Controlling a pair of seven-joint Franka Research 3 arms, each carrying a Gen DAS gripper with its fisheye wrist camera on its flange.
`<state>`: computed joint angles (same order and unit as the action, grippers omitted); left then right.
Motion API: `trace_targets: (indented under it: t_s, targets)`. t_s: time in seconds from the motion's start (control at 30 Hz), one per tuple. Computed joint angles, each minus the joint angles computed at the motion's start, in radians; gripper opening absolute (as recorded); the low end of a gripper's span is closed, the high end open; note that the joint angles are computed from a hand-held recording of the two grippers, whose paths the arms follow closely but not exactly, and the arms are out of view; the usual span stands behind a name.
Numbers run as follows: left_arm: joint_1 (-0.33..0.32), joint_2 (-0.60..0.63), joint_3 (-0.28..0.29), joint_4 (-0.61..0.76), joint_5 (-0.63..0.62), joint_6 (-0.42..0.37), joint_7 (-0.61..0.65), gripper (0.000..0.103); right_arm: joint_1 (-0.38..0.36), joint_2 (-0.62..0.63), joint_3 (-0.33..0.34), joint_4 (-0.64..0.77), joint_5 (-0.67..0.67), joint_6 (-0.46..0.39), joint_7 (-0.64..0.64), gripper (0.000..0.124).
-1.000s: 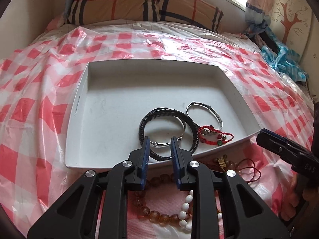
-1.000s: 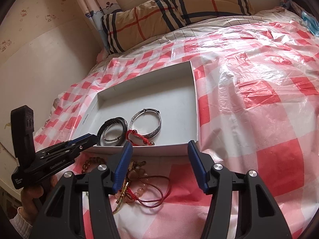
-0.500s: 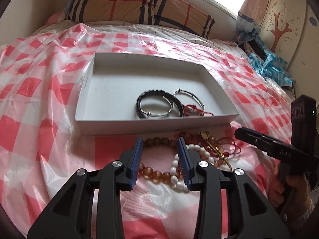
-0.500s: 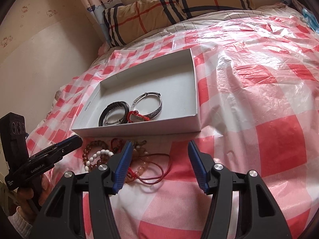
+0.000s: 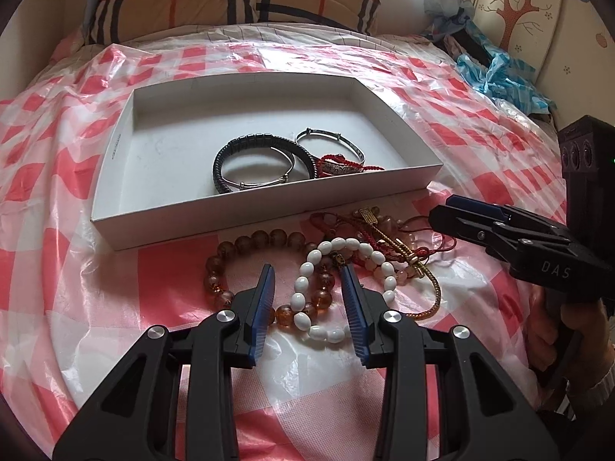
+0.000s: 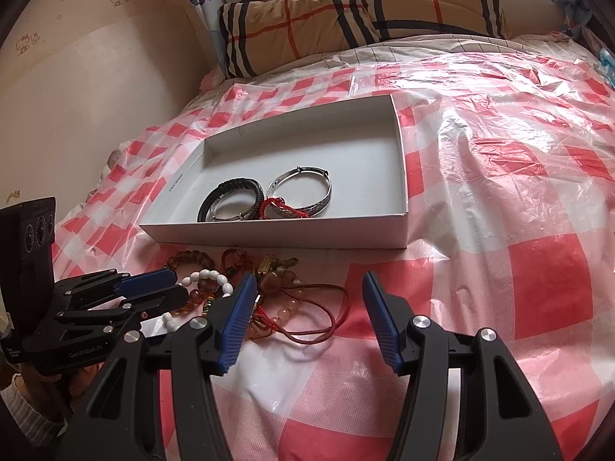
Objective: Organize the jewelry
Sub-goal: 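Grasp the white bead bracelet with the left gripper while the right reaches the red cords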
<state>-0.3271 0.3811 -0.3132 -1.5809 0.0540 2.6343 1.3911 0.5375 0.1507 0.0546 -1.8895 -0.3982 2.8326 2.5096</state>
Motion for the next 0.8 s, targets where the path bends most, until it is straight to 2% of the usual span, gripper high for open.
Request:
trace_targets:
  t_s: [0.1,0.23,0.37,0.53,0.67,0.8]
  targets:
    - [0.002,0.019,-0.005,0.027,-0.009,-0.024,0.007,0.034,0.005,-0.002,-0.001,0.001,-0.023,0.008,-0.002,0.057]
    - [-0.008,0.006,0.004,0.005,0.011,0.006,0.005,0.007,-0.010,0.011,0.038,0.018,0.070,0.012,-0.154,0.053]
    - [0.006,-0.040,0.009,-0.063,-0.001,0.066,-0.047,0.007,-0.001,0.034,0.066,0.062,0.161,-0.035,-0.342,0.044]
    - [0.041,-0.074,-0.004,-0.125,-0.054,0.116,-0.071,0.007,0.017,0.058,0.073,0.108,0.242,-0.146,-0.453,0.027]
    - [0.043,-0.066,-0.008,-0.120,-0.057,0.113,-0.069,0.007,0.001,0.045,0.086,0.086,0.358,-0.144,-0.508,0.026]
    - [0.051,-0.055,-0.020,-0.108,-0.071,0.097,-0.044,0.007,-0.002,0.070,0.084,0.114,0.424,-0.182,-0.527,0.026]
